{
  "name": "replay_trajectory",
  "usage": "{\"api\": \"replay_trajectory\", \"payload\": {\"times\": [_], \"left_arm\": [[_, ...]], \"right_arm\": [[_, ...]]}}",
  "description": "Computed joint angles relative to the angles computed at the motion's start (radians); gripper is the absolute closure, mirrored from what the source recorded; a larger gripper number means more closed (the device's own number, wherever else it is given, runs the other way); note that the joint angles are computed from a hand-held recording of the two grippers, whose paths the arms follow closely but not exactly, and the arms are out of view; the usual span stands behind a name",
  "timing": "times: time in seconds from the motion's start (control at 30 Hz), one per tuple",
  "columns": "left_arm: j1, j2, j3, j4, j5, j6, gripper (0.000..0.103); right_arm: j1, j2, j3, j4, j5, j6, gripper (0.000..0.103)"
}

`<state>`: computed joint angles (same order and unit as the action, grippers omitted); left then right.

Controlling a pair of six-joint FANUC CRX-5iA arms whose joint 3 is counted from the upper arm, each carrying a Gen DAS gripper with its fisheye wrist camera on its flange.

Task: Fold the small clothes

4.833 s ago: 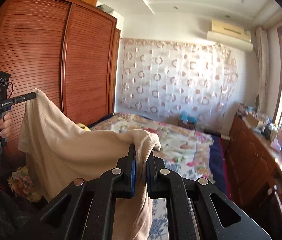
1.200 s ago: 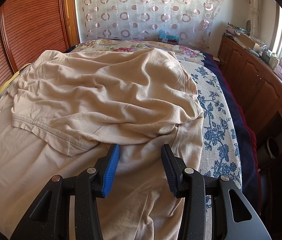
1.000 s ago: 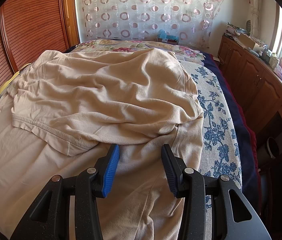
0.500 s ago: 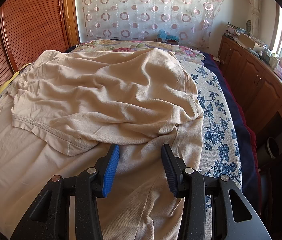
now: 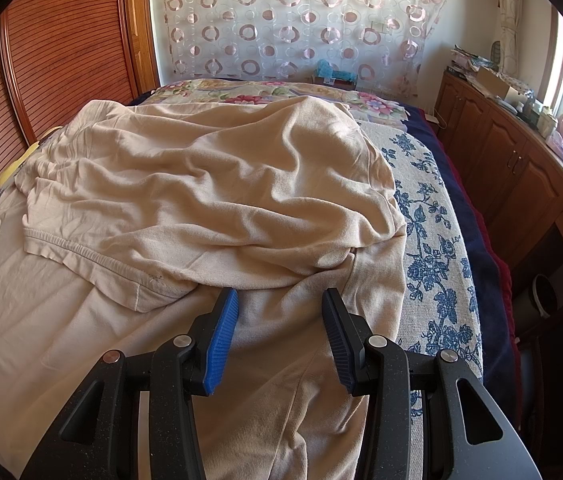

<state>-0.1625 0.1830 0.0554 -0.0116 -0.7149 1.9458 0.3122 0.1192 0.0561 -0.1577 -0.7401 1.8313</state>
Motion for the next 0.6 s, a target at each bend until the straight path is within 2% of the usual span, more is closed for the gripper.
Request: {"api": "replay_trajectory", "payload": {"times": [0.1,0.17,0.27,0.4,0.6], "left_arm": [[0.025,0.026,0.001,0.073,0.013,-0.042,0.025],[0.040,0.041,-0.003,0.128,0.026,-0.075,0.034],[0.062,0.059,-0.027,0.246,0.061,-0.150,0.043],[0.064,0.085,0.007,0.242,0.055,-0.138,0.048],[0.063,0.106,0.042,0.219,0.028,-0.126,0.048]], "right_arm": [[0.000,0.000,0.000,0.000,0.000,0.000,0.058],[-0.001,0.000,0.001,-0.001,-0.001,0.001,0.057],[0.000,-0.001,-0.001,-0.002,0.000,0.001,0.057],[-0.001,0.000,0.001,-0.003,-0.002,0.003,0.057],[-0.001,0.000,0.002,-0.004,-0.002,0.004,0.057]]}}
